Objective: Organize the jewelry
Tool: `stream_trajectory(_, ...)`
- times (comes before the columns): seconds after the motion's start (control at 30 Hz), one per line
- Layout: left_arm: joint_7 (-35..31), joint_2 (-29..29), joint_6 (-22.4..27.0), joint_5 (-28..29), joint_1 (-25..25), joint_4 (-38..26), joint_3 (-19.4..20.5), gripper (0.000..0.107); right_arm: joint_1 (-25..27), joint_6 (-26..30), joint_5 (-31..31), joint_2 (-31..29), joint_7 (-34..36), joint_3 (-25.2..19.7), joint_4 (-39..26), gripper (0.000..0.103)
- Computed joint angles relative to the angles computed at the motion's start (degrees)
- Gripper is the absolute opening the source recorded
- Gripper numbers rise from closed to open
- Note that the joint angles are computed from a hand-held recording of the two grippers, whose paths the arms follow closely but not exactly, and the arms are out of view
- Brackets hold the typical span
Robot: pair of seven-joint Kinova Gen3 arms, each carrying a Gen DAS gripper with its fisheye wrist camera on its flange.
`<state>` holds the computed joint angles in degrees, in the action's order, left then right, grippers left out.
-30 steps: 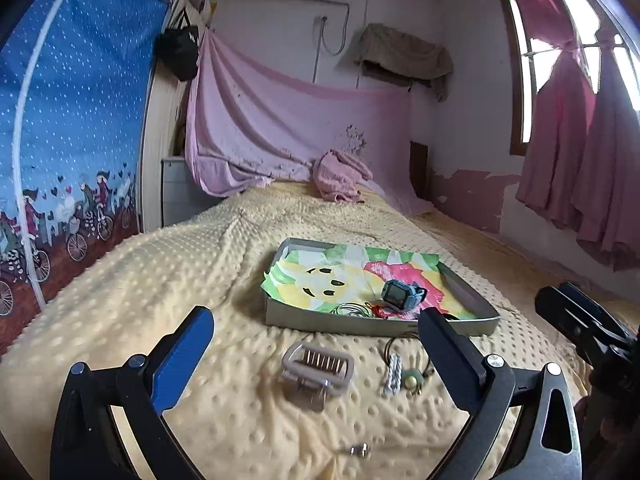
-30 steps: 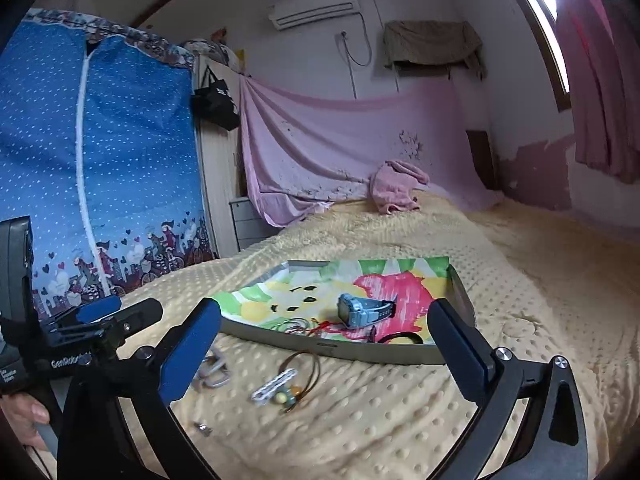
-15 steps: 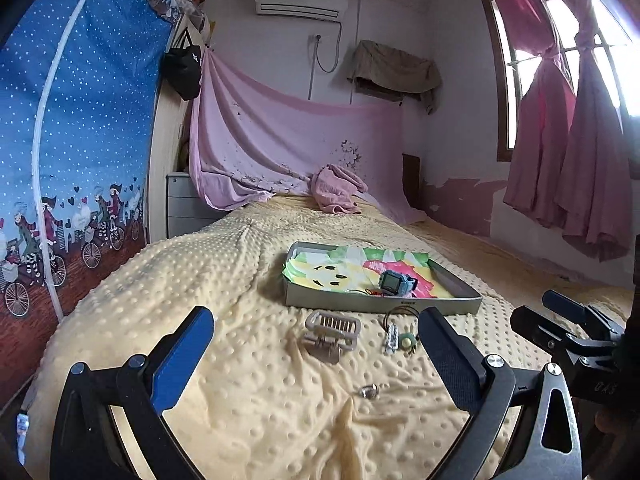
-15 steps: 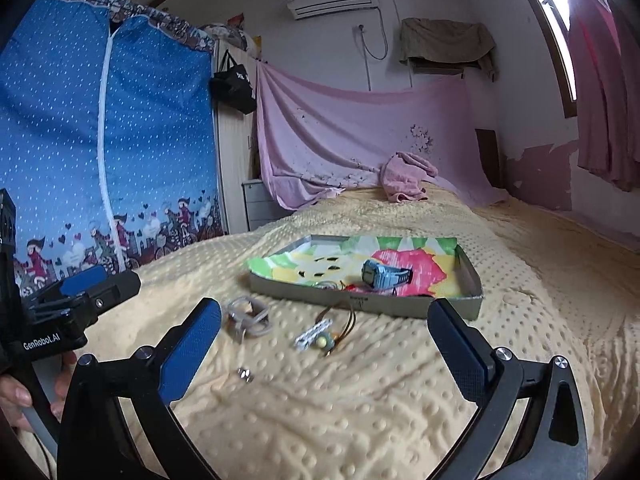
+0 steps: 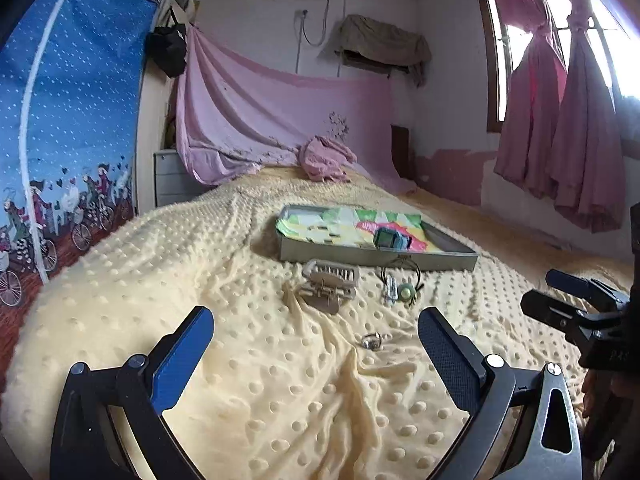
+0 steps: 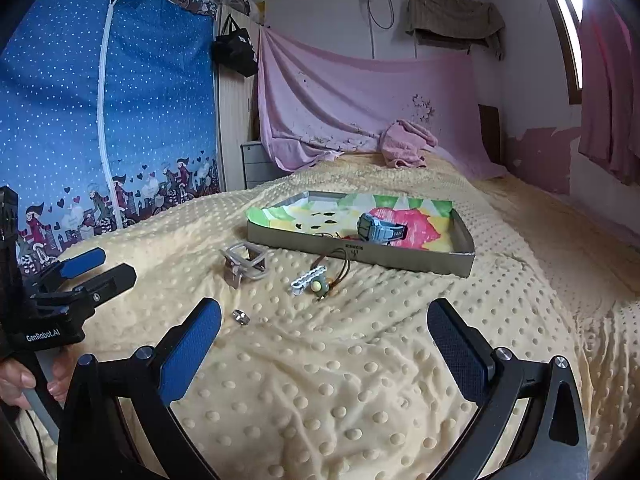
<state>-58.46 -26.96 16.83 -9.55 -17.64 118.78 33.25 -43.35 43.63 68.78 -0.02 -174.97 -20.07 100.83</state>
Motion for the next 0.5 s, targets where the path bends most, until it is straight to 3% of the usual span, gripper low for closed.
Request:
stream_trajectory(0.1,-1.2,2.7,1.0,0.1,2.9,-0.8,-1.9,0.103,1.1,-1.8,-3.4,0.3,2.5,1.0,-0.6,0.102)
stream_trajectory(0.23,-3.5,6.4,1.5,0.7,10.0,-1.7,-7.3,0.103,2.4,-5.1,-6.8,0.9,5.3,2.2,-1.1,0.101)
stream_trajectory(0.5,-0.2,7.8,0.0,-2.6,8.9,-2.0,-5.6,0.103,3.4,-9.1,-8.9,2.2,7.2,4.0,-1.6,0.102)
